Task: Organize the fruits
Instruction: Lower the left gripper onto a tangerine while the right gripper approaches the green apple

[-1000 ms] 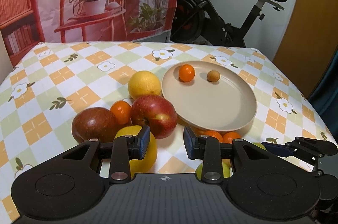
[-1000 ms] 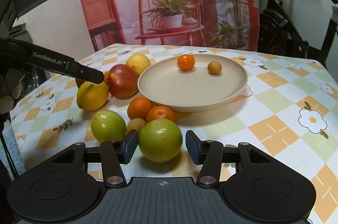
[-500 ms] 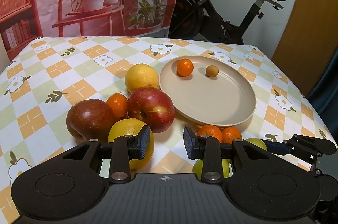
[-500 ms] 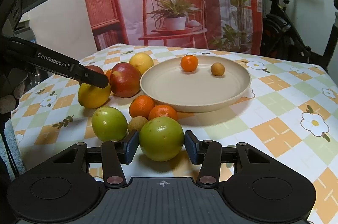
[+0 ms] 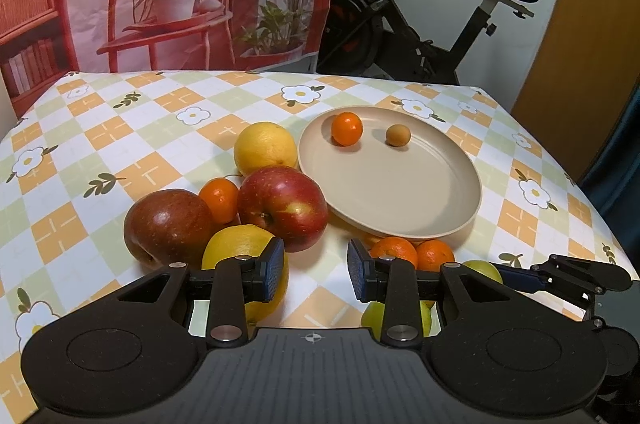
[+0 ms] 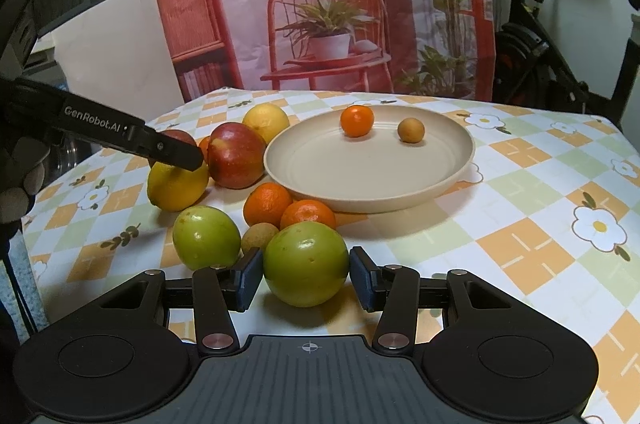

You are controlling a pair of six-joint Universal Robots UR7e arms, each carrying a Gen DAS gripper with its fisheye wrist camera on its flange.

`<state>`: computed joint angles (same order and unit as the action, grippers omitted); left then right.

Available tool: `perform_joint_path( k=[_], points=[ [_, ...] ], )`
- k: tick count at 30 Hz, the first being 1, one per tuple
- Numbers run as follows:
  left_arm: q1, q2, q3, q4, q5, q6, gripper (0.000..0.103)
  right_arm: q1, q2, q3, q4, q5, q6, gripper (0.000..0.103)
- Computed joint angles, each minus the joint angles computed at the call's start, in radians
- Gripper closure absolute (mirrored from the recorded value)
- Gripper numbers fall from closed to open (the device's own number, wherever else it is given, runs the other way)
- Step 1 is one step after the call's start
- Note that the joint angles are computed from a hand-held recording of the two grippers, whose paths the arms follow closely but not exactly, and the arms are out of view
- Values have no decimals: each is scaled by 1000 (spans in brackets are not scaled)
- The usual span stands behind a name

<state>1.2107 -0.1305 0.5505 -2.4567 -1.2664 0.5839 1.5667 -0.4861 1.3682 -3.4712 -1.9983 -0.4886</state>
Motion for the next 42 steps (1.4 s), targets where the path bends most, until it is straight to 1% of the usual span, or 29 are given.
perform_joint_path(
  k=[5,11,18,23,27,32,42],
  points=[
    [1,-6,11,4,-9,9,66,-6,2,3,-41,9,18,59],
    [1,-11,21,20,-13,13,66,-9,9,-4,-73,-13,36,59],
    [0,-20,43,-22,-1,13,66,-12,17,-9,-87,-15,46,59],
    [0,-17,37,-53,18,-9,66,-12,21,-14,-105,-38,56,59],
    [-1,-9,22,-36,25,-8,66,-14,24,-16,-112,-41,59,59],
    [-2,-16,39,-39,21,9,66,-13,26,-19,-103,-47,46,59],
    [-3,-20,50,-23,23,20,66,-13,26,-21,-99,-52,53,59]
  ],
)
